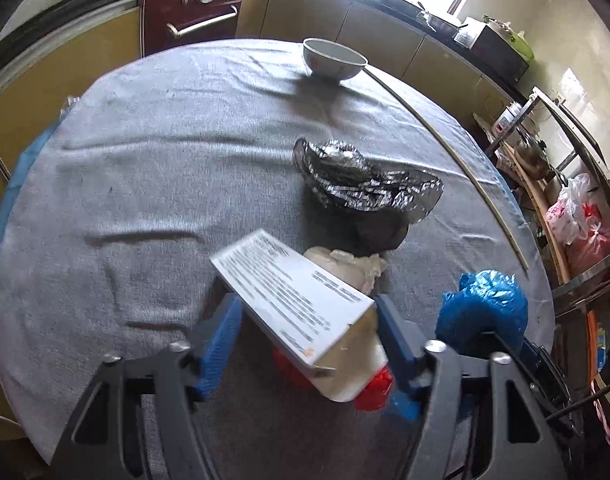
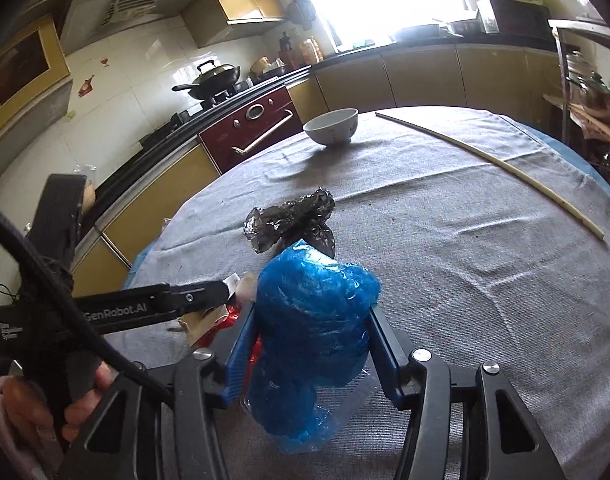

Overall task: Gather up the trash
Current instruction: 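Close the right tool on the blue plastic bag while the left tool grips the white medicine box, then lift the blue plastic bag with the right tool while the left tool lifts the white box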

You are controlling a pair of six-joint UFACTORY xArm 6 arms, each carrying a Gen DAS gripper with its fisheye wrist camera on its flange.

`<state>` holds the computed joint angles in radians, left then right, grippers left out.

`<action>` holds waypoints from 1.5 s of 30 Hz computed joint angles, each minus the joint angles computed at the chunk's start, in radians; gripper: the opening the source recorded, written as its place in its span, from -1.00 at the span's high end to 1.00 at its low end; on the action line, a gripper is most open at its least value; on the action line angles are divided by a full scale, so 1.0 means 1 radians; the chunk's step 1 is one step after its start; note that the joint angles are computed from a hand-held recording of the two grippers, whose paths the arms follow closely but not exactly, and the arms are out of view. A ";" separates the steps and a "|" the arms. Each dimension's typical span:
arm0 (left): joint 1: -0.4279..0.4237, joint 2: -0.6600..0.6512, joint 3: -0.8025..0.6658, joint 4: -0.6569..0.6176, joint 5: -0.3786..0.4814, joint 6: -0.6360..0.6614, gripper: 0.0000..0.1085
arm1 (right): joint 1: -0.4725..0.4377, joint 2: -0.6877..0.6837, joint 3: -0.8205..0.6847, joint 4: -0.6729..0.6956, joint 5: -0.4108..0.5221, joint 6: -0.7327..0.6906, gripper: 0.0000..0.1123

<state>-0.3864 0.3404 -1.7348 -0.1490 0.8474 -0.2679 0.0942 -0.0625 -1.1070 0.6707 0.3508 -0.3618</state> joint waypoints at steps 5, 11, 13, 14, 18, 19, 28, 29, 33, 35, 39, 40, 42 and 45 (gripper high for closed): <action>0.009 -0.043 0.070 -0.030 -0.029 0.028 -0.08 | -0.001 -0.025 0.028 0.035 -0.016 -0.033 0.03; 0.023 -0.102 0.151 -0.066 -0.049 0.056 0.06 | -0.004 -0.065 0.064 0.038 -0.020 -0.029 0.03; 0.026 -0.124 0.180 -0.071 -0.054 0.062 0.14 | -0.003 -0.082 0.078 0.034 -0.020 -0.025 0.03; 0.027 -0.135 0.194 -0.073 -0.056 0.067 0.40 | -0.003 -0.088 0.082 0.033 -0.017 -0.025 0.03; 0.039 -0.190 0.272 -0.111 -0.073 0.108 0.51 | 0.001 -0.117 0.107 0.021 -0.018 -0.022 0.03; 0.041 -0.204 0.290 -0.108 -0.081 0.111 0.51 | 0.002 -0.125 0.114 0.019 -0.017 -0.021 0.03; 0.073 -0.283 0.404 -0.021 -0.073 0.075 0.51 | 0.003 -0.176 0.160 -0.004 -0.006 -0.005 0.03; 0.076 -0.288 0.412 -0.015 -0.076 0.069 0.51 | 0.001 -0.179 0.163 -0.003 -0.004 -0.006 0.03; 0.073 -0.303 0.414 0.037 -0.110 0.056 0.43 | -0.003 -0.185 0.164 0.003 0.007 -0.006 0.03; 0.069 -0.294 0.395 0.075 -0.130 0.053 -0.04 | -0.005 -0.183 0.162 0.008 0.012 -0.008 0.03; 0.059 -0.239 0.328 0.115 -0.116 0.100 -0.25 | -0.010 -0.177 0.158 0.014 0.020 -0.009 0.03; 0.055 -0.222 0.311 0.117 -0.105 0.113 -0.25 | -0.011 -0.174 0.157 0.016 0.021 -0.011 0.03; 0.049 -0.181 0.272 0.133 -0.081 0.129 -0.25 | -0.015 -0.169 0.154 0.020 0.025 -0.011 0.03; 0.046 -0.143 0.243 0.159 -0.066 0.132 -0.25 | -0.021 -0.160 0.148 0.029 0.032 -0.015 0.03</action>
<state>-0.3406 0.1970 -1.4916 0.0098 0.7811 -0.1360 0.0735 -0.2223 -0.9586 0.6999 0.3825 -0.3771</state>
